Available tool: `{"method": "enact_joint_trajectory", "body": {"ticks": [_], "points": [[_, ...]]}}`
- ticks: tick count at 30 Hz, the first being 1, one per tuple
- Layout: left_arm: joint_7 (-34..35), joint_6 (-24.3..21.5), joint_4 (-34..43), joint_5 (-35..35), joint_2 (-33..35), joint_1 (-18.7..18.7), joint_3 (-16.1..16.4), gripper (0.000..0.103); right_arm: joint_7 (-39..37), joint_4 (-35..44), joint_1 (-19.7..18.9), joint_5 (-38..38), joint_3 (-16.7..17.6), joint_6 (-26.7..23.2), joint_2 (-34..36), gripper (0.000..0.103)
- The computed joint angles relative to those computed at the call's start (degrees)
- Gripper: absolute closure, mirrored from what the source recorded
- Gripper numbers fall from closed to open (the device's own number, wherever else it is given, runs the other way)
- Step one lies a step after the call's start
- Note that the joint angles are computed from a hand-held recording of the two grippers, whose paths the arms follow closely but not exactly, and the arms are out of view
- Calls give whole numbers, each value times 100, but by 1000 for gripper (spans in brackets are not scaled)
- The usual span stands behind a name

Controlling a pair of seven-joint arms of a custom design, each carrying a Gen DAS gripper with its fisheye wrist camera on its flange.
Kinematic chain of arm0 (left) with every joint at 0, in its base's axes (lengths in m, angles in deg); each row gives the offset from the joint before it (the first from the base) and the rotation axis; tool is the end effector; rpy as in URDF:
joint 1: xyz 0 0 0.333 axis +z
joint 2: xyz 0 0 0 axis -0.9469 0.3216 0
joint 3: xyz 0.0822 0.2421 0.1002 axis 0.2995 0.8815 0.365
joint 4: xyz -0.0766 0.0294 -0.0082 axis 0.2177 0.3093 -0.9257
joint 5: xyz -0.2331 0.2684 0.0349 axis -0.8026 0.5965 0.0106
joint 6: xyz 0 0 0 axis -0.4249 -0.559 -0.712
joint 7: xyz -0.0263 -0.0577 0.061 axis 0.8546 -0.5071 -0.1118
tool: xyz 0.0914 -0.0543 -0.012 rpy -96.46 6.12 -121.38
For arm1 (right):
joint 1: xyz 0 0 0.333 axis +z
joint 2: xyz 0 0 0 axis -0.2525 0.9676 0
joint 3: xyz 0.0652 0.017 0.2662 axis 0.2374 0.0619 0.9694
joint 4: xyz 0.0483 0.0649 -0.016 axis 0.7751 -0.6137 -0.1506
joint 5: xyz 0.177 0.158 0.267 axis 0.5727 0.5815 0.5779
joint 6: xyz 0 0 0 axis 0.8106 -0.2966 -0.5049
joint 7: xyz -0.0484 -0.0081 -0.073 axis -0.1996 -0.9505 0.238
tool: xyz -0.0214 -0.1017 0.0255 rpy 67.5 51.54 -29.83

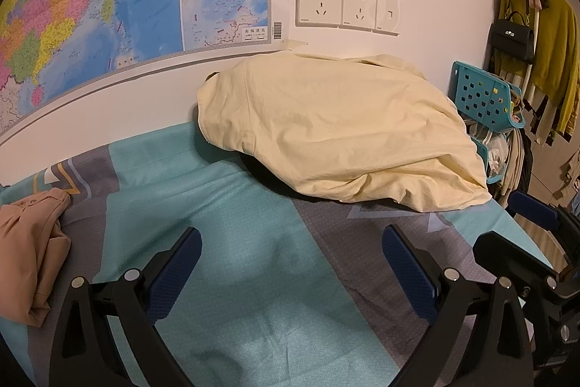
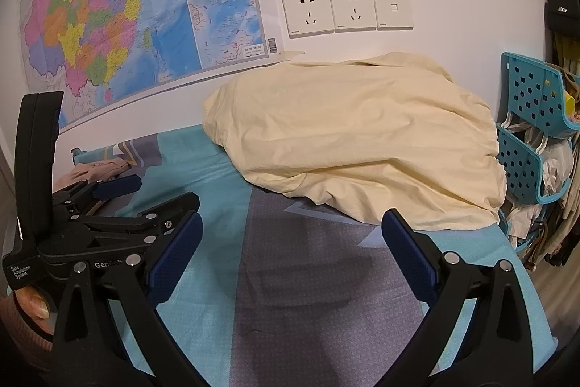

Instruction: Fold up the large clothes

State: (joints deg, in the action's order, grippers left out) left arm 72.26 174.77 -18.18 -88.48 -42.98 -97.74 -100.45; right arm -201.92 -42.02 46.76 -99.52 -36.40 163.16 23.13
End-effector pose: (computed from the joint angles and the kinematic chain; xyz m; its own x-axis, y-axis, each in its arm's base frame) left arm 0.5307 -0.4184 0.4617 -0.7936 -0.6082 0.0177 -0.3804 0.4732 -0.7946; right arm 0.3681 0.5437 0.3031 -0.4909 -0.8309 -0.2619 -0.2420 0.4188 -0.8752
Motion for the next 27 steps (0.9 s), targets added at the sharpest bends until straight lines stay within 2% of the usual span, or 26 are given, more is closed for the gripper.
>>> {"method": "enact_joint_trajectory", "body": {"ticks": [10, 19, 24, 27], "points": [[33, 10, 1, 9, 25, 23, 3, 7, -98, 69, 12, 45, -14, -17, 37, 6], [-170, 8, 31, 183, 54, -95, 154, 7, -182, 38, -34, 42, -23, 55, 18, 6], [-384, -83, 310, 334, 240, -166, 268, 7, -395, -27, -131, 48, -26, 152, -34, 6], [-528, -74, 552, 472, 408, -216, 384, 7, -800, -15, -298, 119, -32, 278, -33, 6]]}}
